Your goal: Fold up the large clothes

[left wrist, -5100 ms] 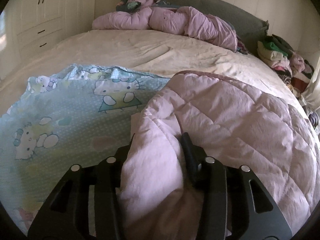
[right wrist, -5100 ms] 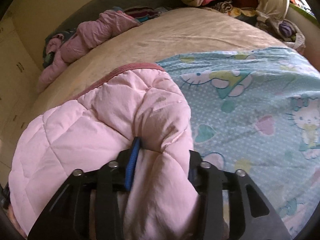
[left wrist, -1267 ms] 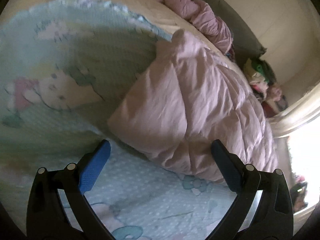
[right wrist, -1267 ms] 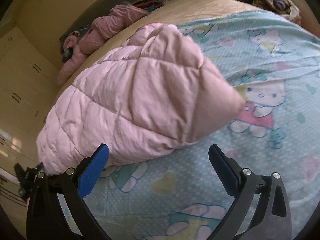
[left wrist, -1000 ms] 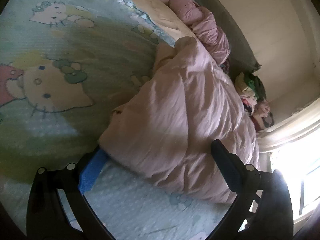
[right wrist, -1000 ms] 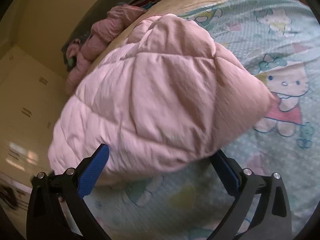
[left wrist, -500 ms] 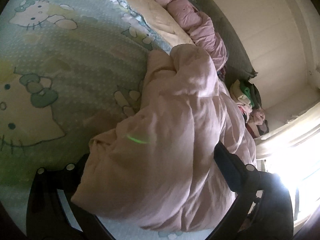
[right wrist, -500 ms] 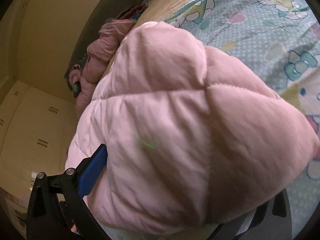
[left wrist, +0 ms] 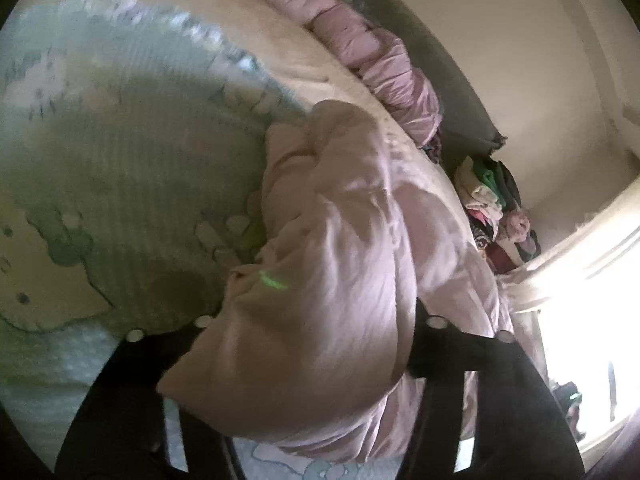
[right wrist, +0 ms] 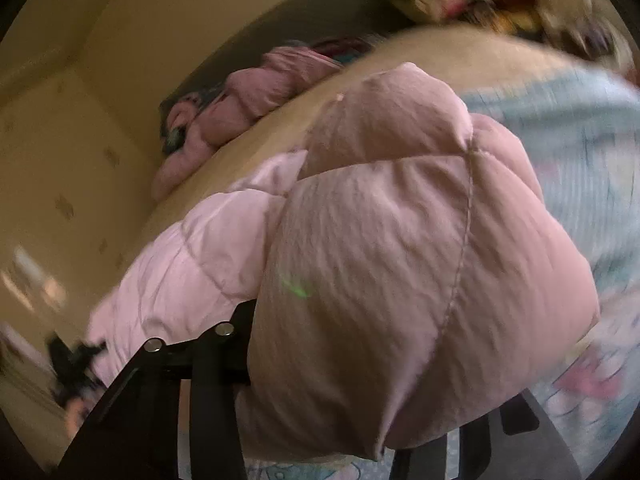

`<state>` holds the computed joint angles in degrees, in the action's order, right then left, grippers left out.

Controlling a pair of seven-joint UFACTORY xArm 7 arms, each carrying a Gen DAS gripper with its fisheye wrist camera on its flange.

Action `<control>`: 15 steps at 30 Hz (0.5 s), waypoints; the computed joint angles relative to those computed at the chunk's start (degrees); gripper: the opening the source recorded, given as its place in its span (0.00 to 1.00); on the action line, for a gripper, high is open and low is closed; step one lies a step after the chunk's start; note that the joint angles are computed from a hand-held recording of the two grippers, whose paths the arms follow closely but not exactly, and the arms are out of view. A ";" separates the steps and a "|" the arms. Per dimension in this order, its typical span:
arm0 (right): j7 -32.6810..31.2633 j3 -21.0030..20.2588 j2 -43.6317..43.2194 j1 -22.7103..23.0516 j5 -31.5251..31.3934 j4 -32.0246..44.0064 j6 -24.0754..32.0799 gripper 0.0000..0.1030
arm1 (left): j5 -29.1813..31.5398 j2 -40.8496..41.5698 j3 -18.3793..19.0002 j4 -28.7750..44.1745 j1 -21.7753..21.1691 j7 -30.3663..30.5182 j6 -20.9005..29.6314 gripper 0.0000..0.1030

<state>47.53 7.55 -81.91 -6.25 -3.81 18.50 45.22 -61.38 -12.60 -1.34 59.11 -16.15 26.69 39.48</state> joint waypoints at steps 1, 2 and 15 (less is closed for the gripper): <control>-0.97 1.31 1.00 0.37 -0.83 1.96 1.29 0.34 | 0.02 -0.82 -0.04 -0.31 -0.01 0.68 -0.45 0.38; -1.61 2.55 1.68 0.60 -1.58 3.53 2.18 0.33 | 0.30 -1.99 -0.11 -0.74 -0.08 1.32 -1.04 0.38; -4.66 13.63 2.37 6.56 -6.18 14.79 12.09 0.31 | 10.77 -15.27 2.56 -8.00 -4.12 2.66 -6.10 0.35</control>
